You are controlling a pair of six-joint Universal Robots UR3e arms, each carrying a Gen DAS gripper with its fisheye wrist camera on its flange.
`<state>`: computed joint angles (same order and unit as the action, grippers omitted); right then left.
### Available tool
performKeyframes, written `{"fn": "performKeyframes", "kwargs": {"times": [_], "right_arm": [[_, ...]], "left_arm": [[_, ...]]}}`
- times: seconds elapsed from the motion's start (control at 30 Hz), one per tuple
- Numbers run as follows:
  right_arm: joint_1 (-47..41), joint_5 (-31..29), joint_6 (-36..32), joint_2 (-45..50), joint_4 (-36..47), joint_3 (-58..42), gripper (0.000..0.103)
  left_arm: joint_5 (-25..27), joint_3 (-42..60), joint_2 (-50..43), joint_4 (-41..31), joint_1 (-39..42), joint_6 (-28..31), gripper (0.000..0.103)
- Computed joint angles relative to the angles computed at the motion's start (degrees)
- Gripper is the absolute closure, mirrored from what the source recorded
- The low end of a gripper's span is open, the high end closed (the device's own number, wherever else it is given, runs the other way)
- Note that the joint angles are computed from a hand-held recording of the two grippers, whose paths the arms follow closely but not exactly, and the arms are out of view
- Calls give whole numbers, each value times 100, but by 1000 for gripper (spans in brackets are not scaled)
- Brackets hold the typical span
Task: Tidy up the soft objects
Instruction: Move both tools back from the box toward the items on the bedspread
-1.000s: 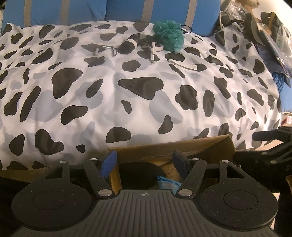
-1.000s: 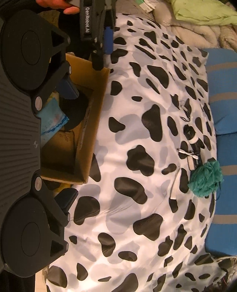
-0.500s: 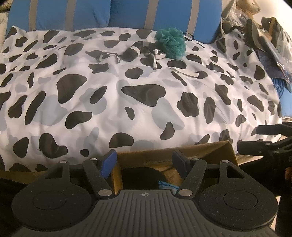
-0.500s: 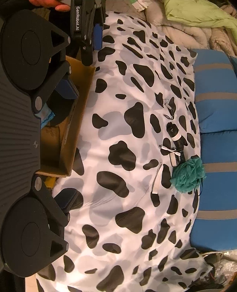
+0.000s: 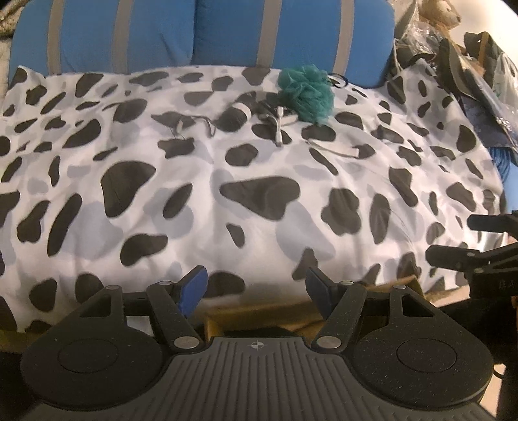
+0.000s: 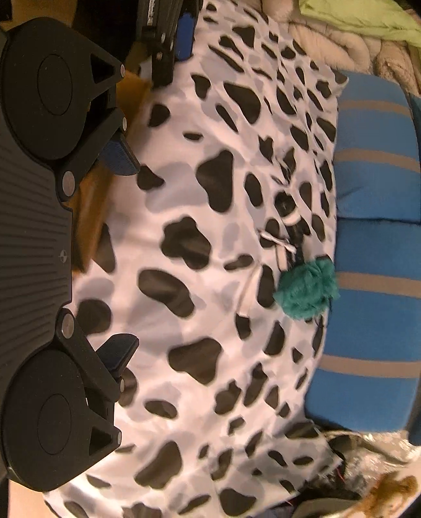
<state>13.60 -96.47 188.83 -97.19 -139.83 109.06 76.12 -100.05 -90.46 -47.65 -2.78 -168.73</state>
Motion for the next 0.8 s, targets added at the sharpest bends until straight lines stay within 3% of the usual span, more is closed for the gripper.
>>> {"fn": "performKeyframes", "kwargs": {"times": [0.13,0.23,0.5,0.63,0.8], "right_arm": [[-33,-221,-291,194,-809,173,0],[-126,-274,-545,432,-961,17,0],[-617,373,-962,718,-905,-271,0],[-841,744,-1101,903,-720,-477,0],[-996,894,-1172,1085,-1185,-469,0]], "left_arm": [[47,211,-283,189,-22,29,37],[95,353,-490,351,-42,79,37],[0,921,-1138,590,14,-101,33],[26,1273,-1488,694,13,-254,26],[90,1679,-1852,737,-25,-244,24]]}}
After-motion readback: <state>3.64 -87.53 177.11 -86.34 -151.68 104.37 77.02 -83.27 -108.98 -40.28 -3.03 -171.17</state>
